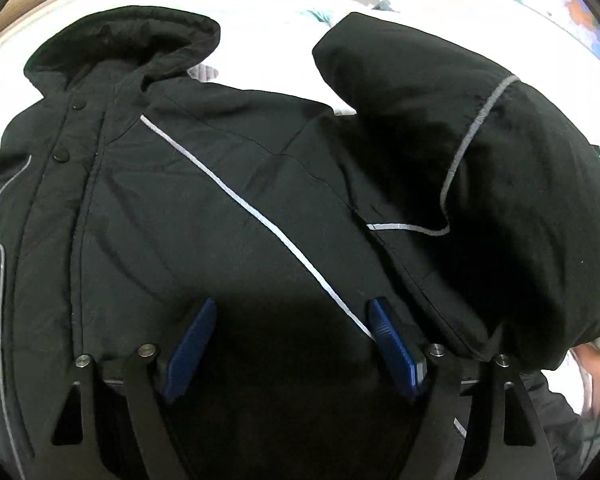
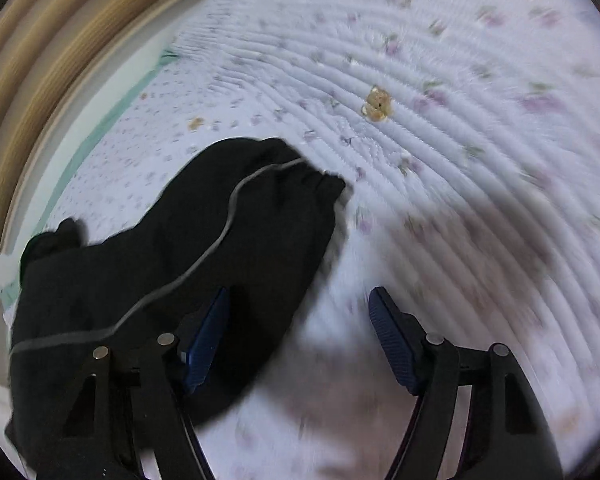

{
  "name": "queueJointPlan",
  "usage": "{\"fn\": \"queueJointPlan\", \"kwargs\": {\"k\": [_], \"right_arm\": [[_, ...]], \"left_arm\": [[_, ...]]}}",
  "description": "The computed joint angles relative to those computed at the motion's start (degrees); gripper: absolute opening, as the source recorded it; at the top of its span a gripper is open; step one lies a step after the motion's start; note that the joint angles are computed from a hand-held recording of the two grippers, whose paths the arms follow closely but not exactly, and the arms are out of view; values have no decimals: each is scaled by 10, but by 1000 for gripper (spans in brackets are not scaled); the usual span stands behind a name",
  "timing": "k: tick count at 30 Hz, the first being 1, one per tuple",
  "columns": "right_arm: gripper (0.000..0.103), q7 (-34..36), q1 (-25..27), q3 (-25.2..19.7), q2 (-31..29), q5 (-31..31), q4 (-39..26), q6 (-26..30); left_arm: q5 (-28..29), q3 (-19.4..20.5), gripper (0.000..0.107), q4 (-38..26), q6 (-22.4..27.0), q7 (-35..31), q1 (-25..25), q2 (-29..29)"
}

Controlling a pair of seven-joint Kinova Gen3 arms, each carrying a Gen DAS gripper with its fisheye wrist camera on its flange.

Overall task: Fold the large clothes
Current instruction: 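Grasp the black jacket's sleeve cuff with the right gripper and lift it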

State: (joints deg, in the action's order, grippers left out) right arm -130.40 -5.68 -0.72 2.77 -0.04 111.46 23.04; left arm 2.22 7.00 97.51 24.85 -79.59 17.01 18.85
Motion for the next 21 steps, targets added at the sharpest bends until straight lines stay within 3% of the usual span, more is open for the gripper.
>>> {"fn": "queueJointPlan", "kwargs": {"k": [3,4,7,8,10,12,16,19,21], "right_arm": [[76,34,60,-56,31,-14,-10,-52],[69,47,79,-83,38,-17,-17,-66],[27,30,136,-162,49,27,-33,-74],[19,9,159,-189,41,51,-28,-81],[15,-37,179,-210,12,97,-9,-96],[14,-70,188,-213,-38,144,10,-86],[14,-134,271,-263,-143,237,20,-16],[14,-182,281,-243,-196,301,23,50],[14,-221,259,-221,-201,346,22,92]], "left_arm": [[-42,-30,82,3,-11,33,38,3],[-54,-36,82,-1,-9,40,45,6],[-63,-31,82,-3,-5,48,43,5],[-63,-29,82,-5,-2,48,41,5],[-67,-30,82,-21,15,52,48,8],[-51,-2,81,-39,36,22,24,7],[-14,31,80,-43,14,-29,9,-30],[22,51,80,-76,16,-62,3,-26],[50,66,80,-123,54,-90,-3,9]]}}
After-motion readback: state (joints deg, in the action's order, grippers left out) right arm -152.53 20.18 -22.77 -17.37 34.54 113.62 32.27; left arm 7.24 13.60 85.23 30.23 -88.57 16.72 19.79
